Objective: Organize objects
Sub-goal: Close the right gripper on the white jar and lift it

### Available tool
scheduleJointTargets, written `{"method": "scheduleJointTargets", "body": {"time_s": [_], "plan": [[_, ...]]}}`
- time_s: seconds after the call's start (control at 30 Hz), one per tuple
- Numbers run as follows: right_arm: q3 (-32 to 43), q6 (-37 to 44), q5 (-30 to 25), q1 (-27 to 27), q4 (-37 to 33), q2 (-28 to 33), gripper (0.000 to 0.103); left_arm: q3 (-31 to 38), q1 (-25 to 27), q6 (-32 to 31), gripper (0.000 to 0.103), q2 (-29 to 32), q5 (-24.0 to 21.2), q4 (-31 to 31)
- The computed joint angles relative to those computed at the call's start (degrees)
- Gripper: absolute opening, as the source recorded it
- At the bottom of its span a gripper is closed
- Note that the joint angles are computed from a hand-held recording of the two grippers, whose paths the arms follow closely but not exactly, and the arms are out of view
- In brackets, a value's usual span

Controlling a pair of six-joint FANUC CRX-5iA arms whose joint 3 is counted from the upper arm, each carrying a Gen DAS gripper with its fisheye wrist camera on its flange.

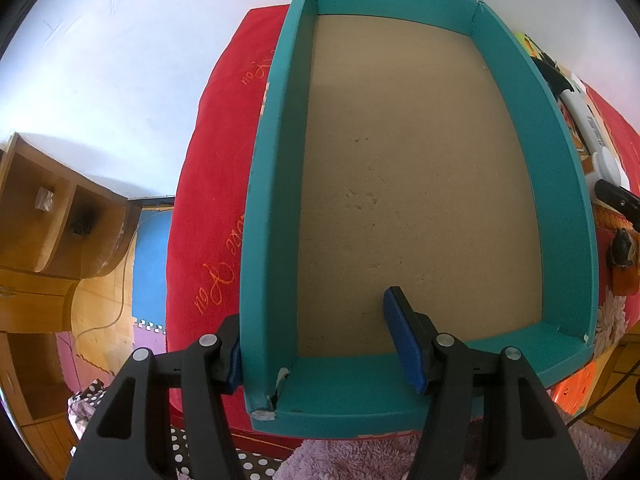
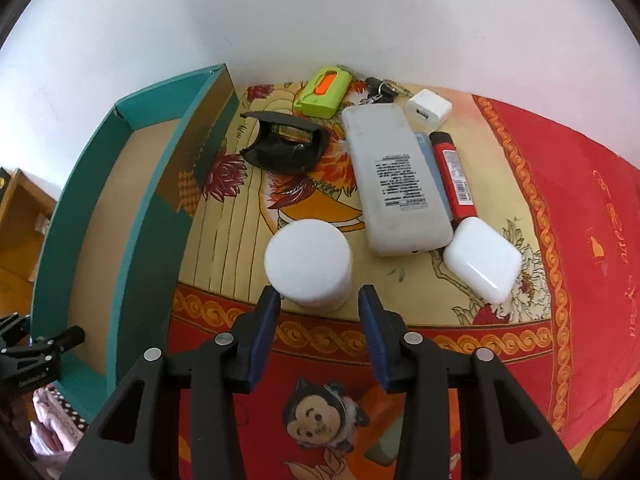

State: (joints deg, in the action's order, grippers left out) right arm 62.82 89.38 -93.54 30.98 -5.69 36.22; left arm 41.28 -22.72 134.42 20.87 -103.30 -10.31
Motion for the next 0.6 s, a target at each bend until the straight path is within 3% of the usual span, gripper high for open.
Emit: {"method": "scheduleJointTargets", "body": {"time_s": [0.4,0.47,0.6], "plan": [[5.6,-0.8,-2.6,0.9,1.9,4.0,0.049,-1.6,0.4,0.5,0.060,-1.2,1.6,1.3],[7.5,-1.4,-4.0,0.9,1.8,5.3,0.049,-2.3,0.8,0.7,0.057,-1.6,2.4,2.2],[10.2,-3.2,-6.1,0.7,1.4,7.2,0.049,-2.5,1.0,1.6,0.040,-2.3,1.8,2.1]]}}
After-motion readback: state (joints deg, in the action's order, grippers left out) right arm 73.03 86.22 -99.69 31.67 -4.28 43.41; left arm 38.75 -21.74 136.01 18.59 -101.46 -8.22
